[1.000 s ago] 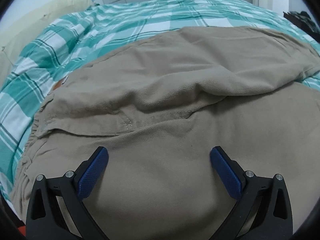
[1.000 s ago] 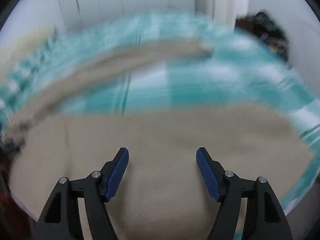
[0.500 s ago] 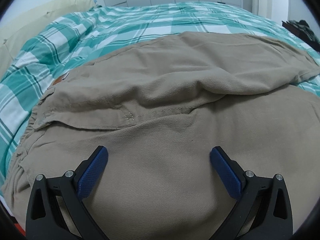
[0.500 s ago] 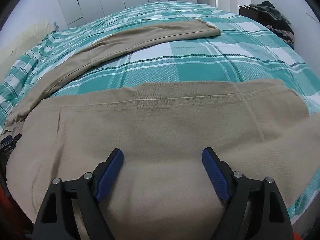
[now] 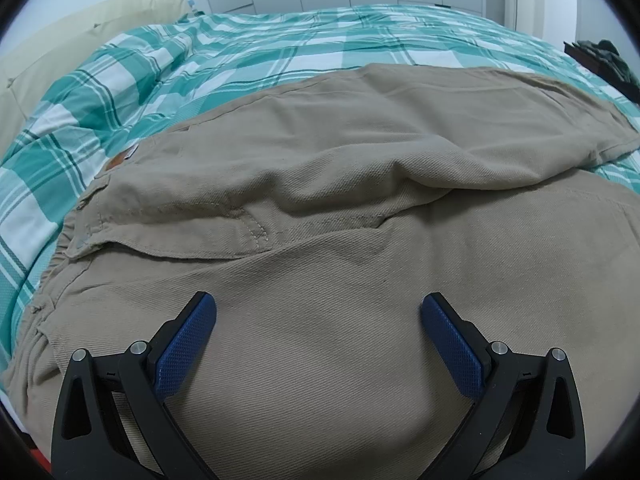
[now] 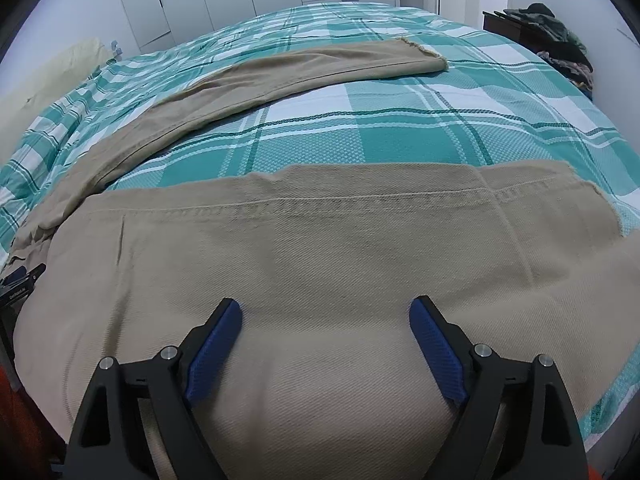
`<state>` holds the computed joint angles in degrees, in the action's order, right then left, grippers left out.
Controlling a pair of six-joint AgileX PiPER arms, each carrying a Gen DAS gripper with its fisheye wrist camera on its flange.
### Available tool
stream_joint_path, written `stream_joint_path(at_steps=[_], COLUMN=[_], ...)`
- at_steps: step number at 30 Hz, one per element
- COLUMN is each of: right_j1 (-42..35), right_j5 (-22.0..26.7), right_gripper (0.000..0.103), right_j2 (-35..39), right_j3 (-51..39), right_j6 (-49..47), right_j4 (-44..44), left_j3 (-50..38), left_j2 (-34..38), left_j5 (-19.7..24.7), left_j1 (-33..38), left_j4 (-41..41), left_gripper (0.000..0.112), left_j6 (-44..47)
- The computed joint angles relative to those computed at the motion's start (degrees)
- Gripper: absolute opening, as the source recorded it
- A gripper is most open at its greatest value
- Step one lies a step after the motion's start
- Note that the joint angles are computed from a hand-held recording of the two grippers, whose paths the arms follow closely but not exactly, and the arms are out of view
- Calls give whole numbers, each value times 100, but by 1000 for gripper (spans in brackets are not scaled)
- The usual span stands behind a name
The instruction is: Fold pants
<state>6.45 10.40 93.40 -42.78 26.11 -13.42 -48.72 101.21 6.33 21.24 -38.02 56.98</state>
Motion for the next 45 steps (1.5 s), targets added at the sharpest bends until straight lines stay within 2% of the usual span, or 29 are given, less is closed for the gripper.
stream_joint_path(at_steps=[11, 19, 45], right_j1=[67, 22, 18], right_j5=[-72, -73, -84], right_gripper=[89, 90, 90], right_j2=[-29, -29, -23], right_j3=[82, 68, 62], right_j6=[531, 21, -47], right_j4=[-509, -59, 8], left_j3=[0, -2, 2], left_j2=[2, 3, 0], left_j5=[1, 3, 2], left_j1=[4, 7, 7], left_j4=[-37, -52, -64], left_gripper=[103, 103, 103], left_j6=[40, 56, 69])
